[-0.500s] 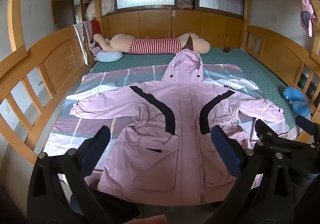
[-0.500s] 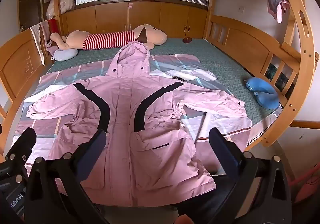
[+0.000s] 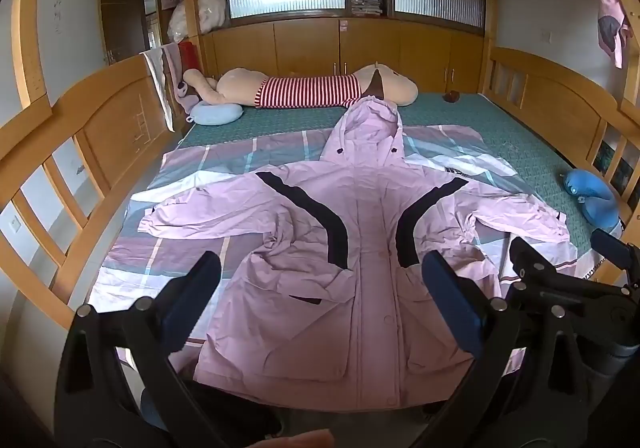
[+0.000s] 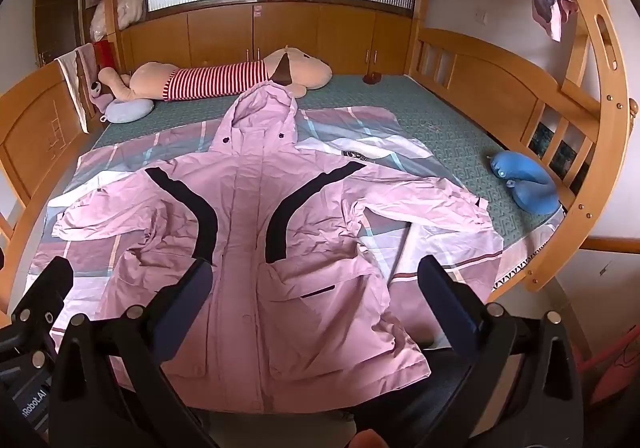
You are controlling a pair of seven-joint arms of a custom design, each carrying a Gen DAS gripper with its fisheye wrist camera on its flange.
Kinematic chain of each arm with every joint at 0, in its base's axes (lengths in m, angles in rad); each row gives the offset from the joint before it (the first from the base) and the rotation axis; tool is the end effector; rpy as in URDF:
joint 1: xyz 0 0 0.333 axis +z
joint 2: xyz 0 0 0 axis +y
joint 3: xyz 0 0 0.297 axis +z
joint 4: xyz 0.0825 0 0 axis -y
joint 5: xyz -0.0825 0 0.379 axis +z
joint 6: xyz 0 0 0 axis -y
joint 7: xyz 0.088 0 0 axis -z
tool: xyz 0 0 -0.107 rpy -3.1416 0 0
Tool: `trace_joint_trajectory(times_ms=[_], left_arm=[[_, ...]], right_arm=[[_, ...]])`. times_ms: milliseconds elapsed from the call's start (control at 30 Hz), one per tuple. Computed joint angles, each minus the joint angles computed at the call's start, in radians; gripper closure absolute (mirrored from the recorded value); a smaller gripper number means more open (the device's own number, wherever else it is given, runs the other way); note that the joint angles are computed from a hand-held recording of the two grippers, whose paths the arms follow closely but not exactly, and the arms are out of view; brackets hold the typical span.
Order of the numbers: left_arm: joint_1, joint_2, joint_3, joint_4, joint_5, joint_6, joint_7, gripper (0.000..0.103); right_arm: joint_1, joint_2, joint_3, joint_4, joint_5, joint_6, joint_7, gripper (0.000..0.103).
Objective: Fold large clothes
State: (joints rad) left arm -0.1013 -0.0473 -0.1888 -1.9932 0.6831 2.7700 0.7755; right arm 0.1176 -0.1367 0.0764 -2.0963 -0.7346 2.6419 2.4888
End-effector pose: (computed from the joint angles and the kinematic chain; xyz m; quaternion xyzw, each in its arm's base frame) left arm 0.5534 -0.1955 0.5536 -0.6216 0.6439 -0.3072 0.3235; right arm 0.5424 0.1261 0.5370 -0.5804 0.7018 -0.3358 0.2407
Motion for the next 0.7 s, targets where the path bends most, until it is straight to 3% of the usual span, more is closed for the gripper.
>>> trace_joint_trajectory(times_ms=[700], left_arm=[[-0.011,0.016,0.003,0.018,-0.016,-0.026,0.034,0.002]], right_arm=[[-0.012,0.008,-0.010,-0.018,0.024,0.027,-0.014,0.001]])
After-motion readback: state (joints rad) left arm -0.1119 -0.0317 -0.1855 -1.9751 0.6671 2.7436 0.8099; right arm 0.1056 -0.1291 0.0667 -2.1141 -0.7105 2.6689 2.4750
